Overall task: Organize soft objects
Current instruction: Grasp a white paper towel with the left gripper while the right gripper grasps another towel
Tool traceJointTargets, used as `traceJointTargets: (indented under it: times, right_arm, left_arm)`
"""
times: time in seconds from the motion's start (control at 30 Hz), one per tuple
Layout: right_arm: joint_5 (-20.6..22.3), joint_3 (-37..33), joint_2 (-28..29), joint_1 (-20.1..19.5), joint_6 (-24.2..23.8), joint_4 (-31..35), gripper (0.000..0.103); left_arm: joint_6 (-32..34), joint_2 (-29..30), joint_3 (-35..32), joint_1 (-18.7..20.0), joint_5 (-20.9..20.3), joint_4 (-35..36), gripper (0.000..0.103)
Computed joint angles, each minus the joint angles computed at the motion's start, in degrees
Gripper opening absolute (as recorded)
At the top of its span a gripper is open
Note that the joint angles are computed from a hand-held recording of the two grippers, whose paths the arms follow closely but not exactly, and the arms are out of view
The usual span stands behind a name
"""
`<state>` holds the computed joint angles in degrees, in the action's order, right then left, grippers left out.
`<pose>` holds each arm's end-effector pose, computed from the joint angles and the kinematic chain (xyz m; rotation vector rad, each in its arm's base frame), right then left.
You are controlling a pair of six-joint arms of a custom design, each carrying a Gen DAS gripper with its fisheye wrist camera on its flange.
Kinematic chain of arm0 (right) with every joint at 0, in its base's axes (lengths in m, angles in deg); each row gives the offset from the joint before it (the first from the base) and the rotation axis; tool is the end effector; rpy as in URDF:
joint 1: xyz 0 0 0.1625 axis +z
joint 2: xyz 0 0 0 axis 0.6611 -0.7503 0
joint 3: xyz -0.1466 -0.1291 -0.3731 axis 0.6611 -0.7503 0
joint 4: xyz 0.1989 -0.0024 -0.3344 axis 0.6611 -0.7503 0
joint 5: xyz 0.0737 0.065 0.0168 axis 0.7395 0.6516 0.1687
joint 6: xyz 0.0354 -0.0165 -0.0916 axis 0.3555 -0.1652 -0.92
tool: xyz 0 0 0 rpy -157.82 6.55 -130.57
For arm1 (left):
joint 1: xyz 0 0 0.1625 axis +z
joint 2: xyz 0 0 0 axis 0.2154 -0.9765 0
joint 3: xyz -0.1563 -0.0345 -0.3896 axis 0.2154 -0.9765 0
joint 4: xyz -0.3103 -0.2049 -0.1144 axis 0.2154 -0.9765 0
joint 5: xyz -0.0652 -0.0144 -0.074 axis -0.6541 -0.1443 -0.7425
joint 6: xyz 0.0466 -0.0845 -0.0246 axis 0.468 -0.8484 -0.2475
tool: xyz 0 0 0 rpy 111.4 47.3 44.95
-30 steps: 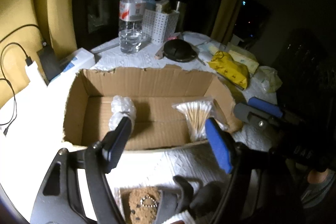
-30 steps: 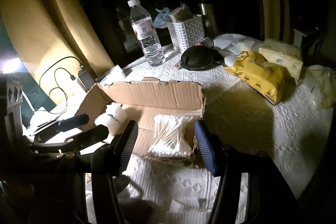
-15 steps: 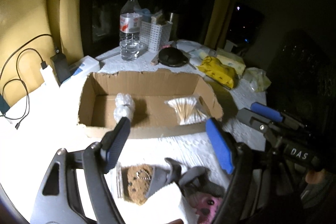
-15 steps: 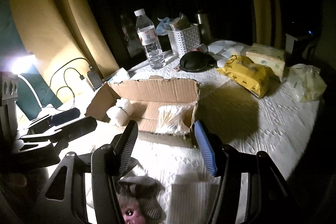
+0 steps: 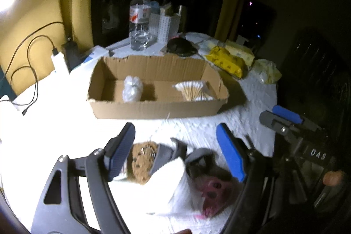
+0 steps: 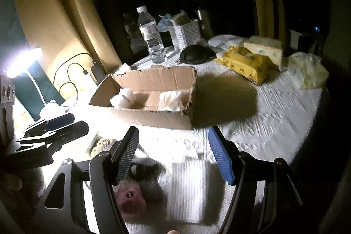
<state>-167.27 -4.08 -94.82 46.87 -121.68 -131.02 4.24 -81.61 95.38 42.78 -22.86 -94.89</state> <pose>0.0929 -0.8515 0.2835 0.8034 -2.5131 0.8328 -0.3116 -0.8067 0.0664 0.3243 2.3932 -1.0136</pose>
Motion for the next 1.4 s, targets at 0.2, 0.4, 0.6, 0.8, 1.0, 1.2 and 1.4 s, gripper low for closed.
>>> traceJointTargets:
  times: [0.2, 0.4, 0.6, 0.8, 1.0, 1.2, 1.4]
  right_arm:
    - [-0.33, 4.05, -2.0, -0.95, -0.15, -1.43, 0.069]
    - [-0.63, 7.12, -3.38, -1.85, -0.17, -2.32, 0.069]
    - [-1.08, 9.54, -4.25, -2.88, 0.07, -2.69, 0.069]
    - [-2.03, 10.73, -4.32, -3.78, 0.46, -2.22, 0.069]
    - [-3.22, 10.56, -3.64, -4.19, 0.57, -1.45, 0.069]
    - [-4.37, 10.06, -2.82, -4.24, 0.08, -1.26, 0.069]
    - [-5.87, 10.33, -2.04, -3.98, -1.25, -2.53, 0.062]
  left_arm:
    - [-3.63, -2.54, 6.83, -0.27, 0.2, -0.84, 0.078]
    - [-6.65, -3.88, 11.23, -0.62, 0.9, -1.03, 0.078]
    - [-9.63, -4.1, 13.26, -0.4, 1.3, 1.07, 0.078]
    - [-12.08, -3.73, 13.68, 0.07, 2.12, 3.01, 0.078]
    - [-12.55, -3.12, 13.12, 0.36, 2.65, 4.1, 0.078]
    - [-11.46, -2.64, 12.49, 0.57, 2.32, 4.95, 0.058]
    - [-10.38, -2.94, 13.56, 0.3, 2.93, 4.21, 0.039]
